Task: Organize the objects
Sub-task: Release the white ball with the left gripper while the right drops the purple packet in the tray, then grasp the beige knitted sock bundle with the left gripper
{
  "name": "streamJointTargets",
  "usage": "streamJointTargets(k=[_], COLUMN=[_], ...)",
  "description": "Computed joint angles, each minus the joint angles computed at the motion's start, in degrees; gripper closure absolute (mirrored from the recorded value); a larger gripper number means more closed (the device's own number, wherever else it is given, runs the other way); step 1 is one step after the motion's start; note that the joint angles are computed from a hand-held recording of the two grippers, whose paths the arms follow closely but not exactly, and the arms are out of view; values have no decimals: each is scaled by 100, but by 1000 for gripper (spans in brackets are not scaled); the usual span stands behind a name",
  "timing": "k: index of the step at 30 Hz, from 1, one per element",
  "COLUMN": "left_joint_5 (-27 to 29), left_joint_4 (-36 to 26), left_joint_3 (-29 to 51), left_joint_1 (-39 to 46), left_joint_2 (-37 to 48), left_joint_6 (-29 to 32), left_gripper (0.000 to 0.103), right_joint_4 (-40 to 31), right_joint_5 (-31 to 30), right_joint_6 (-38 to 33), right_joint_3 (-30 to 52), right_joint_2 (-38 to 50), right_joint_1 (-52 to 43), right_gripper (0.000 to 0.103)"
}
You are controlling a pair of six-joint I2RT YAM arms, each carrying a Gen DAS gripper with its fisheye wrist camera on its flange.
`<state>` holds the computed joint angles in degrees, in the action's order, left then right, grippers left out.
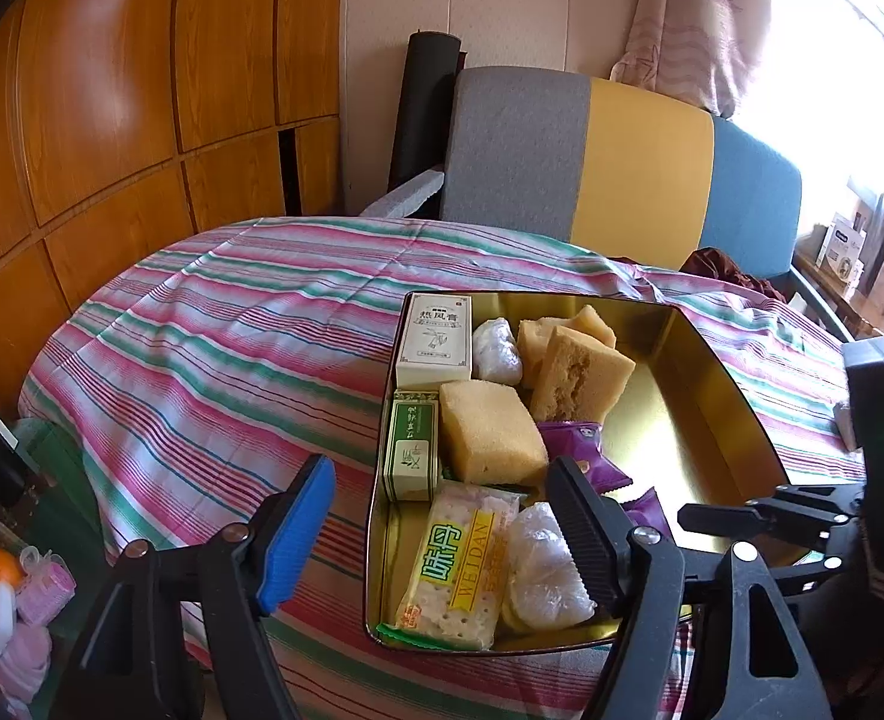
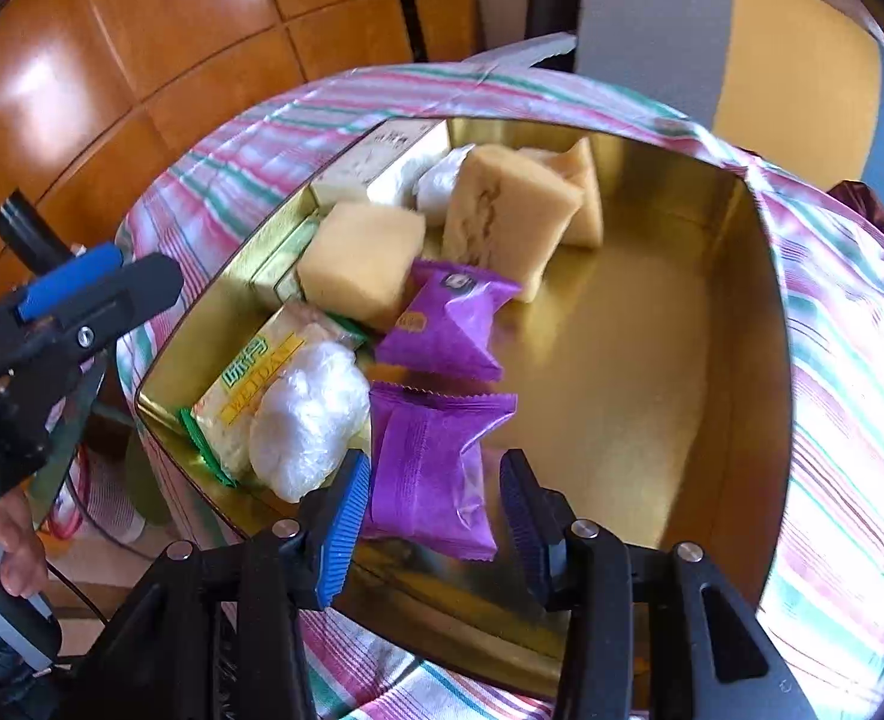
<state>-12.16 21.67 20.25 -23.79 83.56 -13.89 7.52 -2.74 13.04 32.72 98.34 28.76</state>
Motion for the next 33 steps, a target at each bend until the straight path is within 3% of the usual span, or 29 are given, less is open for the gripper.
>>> streamJointTargets(k=[13,24,33], left_joint_5=[-470,-955,-1131], left_joint_4=[-285,-488,-601], left_joint_3=[77,248,520], left_joint_1=[-606,-1304,-1736], left_joint_2=[-290,-360,-145], left_joint_6=[95,194,298], left_gripper=[28,26,26], right_joint_4=[-296,-474,-714], right_joint_5=[596,502,144], right_joint_6=[-43,-397,-1003], right_joint_3=[-565,-946,-1158], right_joint_2=[-1332,-2063,-2553], right_joint_1=[-454,-1300,-2544], right_gripper=[57,57,57])
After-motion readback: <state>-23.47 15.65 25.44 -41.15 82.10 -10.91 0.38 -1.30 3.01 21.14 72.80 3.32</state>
